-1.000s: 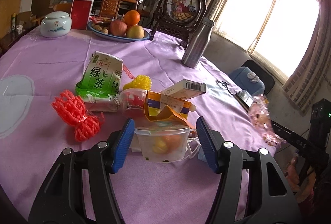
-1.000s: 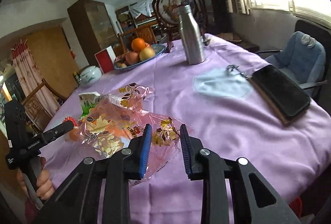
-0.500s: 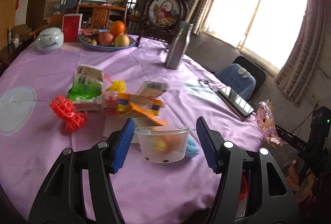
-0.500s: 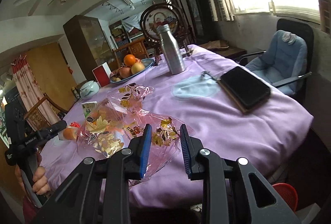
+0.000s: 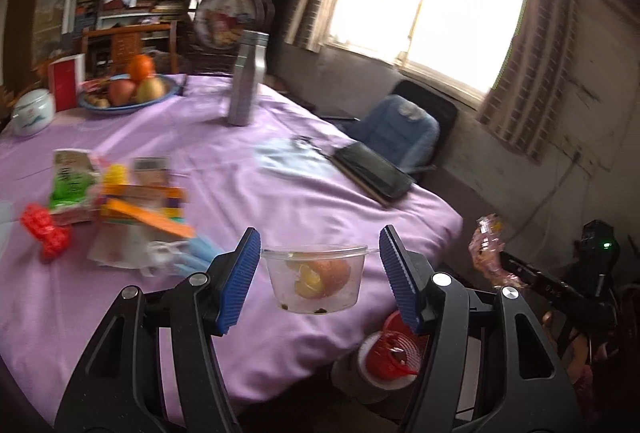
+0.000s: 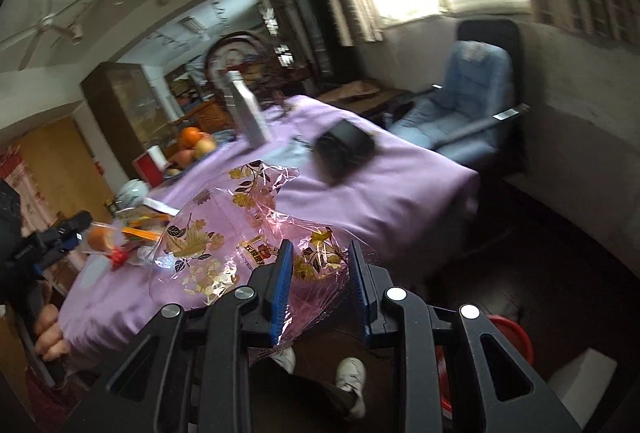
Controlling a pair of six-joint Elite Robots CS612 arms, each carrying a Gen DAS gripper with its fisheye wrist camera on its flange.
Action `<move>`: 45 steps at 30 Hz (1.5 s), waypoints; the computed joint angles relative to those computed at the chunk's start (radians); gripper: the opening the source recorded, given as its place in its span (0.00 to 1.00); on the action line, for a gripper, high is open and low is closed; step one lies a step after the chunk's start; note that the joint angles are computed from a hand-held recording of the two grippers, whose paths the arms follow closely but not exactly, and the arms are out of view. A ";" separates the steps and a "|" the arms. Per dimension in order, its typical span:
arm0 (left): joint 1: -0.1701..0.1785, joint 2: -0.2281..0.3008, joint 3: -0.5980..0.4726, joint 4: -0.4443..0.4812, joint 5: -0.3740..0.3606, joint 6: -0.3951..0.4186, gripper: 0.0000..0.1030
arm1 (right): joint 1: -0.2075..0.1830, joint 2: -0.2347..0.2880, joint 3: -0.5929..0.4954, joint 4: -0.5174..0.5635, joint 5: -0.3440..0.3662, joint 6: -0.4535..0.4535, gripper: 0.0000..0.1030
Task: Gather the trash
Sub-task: 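Carry the container and snack bag to the red wastebasket and release both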
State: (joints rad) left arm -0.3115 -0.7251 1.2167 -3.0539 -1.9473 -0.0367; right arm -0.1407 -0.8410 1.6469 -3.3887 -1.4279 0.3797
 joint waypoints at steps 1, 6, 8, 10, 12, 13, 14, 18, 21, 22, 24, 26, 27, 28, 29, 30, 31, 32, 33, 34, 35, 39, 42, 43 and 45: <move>-0.006 0.000 0.000 0.005 -0.006 0.007 0.59 | -0.007 -0.001 0.012 0.001 -0.005 0.008 0.27; -0.048 0.016 -0.019 0.047 -0.057 0.046 0.59 | -0.048 0.009 0.075 0.038 -0.048 0.064 0.27; -0.063 0.028 -0.033 0.071 -0.084 0.056 0.59 | -0.058 0.022 0.085 0.067 -0.075 0.079 0.27; -0.077 0.039 -0.045 0.097 -0.101 0.067 0.59 | -0.068 0.051 0.082 0.117 -0.106 0.100 0.27; -0.093 0.052 -0.062 0.136 -0.113 0.087 0.59 | -0.075 0.082 0.066 0.172 -0.126 0.115 0.27; -0.099 0.060 -0.074 0.159 -0.117 0.100 0.59 | -0.077 0.097 0.054 0.198 -0.125 0.116 0.28; -0.106 0.065 -0.082 0.178 -0.116 0.113 0.59 | -0.081 0.116 0.033 0.243 -0.119 0.111 0.32; -0.132 0.089 -0.116 0.257 -0.112 0.160 0.59 | -0.090 0.205 -0.058 0.389 -0.127 0.101 0.61; -0.151 0.109 -0.144 0.327 -0.108 0.200 0.59 | -0.100 0.224 -0.063 0.387 -0.109 0.143 0.61; -0.158 0.115 -0.153 0.348 -0.107 0.213 0.59 | -0.104 0.221 -0.054 0.368 -0.095 0.151 0.61; -0.169 0.127 -0.169 0.378 -0.112 0.232 0.59 | -0.115 0.207 -0.028 0.325 -0.093 0.159 0.62; -0.178 0.144 -0.193 0.409 -0.126 0.246 0.59 | -0.126 0.187 0.007 0.270 -0.106 0.181 0.64; -0.183 0.152 -0.205 0.426 -0.132 0.255 0.59 | -0.133 0.180 0.021 0.247 -0.106 0.191 0.65; -0.187 0.158 -0.213 0.442 -0.135 0.266 0.59 | -0.140 0.173 0.037 0.220 -0.108 0.205 0.67; -0.195 0.166 -0.223 0.462 -0.131 0.282 0.59 | -0.144 0.165 0.051 0.198 -0.114 0.221 0.69; -0.202 0.173 -0.232 0.480 -0.124 0.295 0.59 | -0.151 0.158 0.067 0.173 -0.119 0.239 0.70; -0.206 0.179 -0.240 0.496 -0.121 0.305 0.59 | -0.159 0.153 0.080 0.154 -0.120 0.249 0.71; -0.214 0.188 -0.252 0.520 -0.117 0.322 0.59 | -0.164 0.150 0.088 0.142 -0.119 0.259 0.72; -0.221 0.198 -0.264 0.543 -0.112 0.338 0.59 | -0.170 0.146 0.100 0.128 -0.118 0.271 0.72; -0.226 0.203 -0.271 0.558 -0.107 0.348 0.59 | -0.174 0.144 0.105 0.124 -0.118 0.274 0.72; -0.233 0.212 -0.283 0.575 -0.100 0.359 0.59 | -0.176 0.142 0.109 0.123 -0.120 0.278 0.72; -0.256 0.232 -0.307 0.603 -0.050 0.384 0.73 | -0.183 0.139 0.125 0.129 -0.109 0.290 0.72; -0.259 0.225 -0.290 0.572 -0.041 0.380 0.85 | -0.182 0.139 0.130 0.129 -0.106 0.286 0.72; -0.258 0.220 -0.281 0.559 -0.039 0.385 0.87 | -0.181 0.139 0.129 0.131 -0.107 0.284 0.72; -0.259 0.205 -0.251 0.503 -0.004 0.391 0.88 | -0.180 0.135 0.132 0.128 -0.104 0.281 0.72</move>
State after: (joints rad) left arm -0.5707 -0.5204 0.9657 -2.5508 -1.9515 0.3539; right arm -0.3204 -0.7056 1.7788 -3.2606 -1.5315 0.6608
